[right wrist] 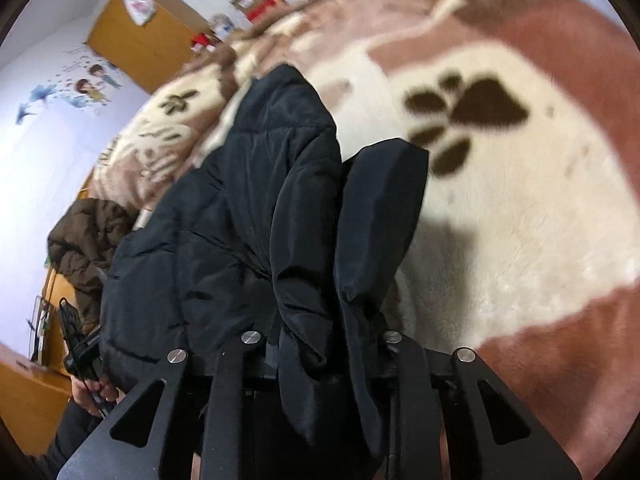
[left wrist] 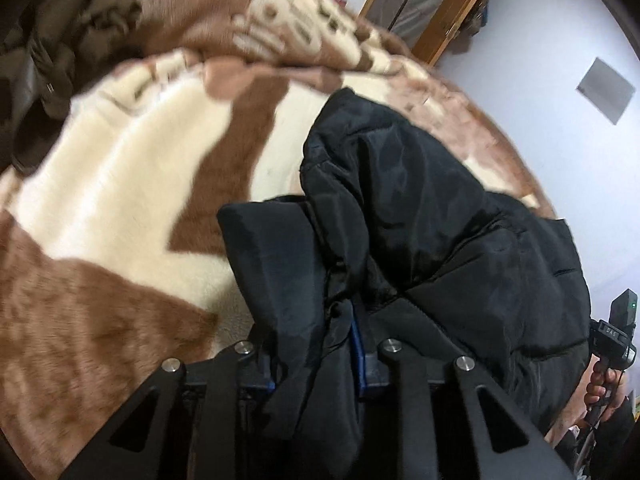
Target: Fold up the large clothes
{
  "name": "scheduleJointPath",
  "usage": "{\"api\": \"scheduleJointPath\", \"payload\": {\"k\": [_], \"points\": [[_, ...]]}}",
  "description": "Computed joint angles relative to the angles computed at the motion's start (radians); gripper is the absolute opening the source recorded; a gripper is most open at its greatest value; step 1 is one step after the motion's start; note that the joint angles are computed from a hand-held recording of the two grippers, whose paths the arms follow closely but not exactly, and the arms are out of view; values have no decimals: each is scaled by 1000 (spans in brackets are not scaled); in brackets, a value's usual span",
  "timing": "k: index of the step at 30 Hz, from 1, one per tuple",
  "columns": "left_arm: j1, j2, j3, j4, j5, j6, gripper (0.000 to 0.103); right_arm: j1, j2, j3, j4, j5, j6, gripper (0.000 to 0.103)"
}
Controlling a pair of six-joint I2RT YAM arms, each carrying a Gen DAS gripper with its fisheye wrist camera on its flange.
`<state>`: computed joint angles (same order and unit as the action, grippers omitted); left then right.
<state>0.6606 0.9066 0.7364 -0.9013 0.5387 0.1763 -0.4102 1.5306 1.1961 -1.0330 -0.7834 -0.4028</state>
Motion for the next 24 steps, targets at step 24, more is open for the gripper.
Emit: {"api": "scheduleJointPath", "payload": {"k": [24], "points": [[-573, 72, 293, 130, -272, -450, 27, -130, 188, 428, -121, -98, -12, 23]]}}
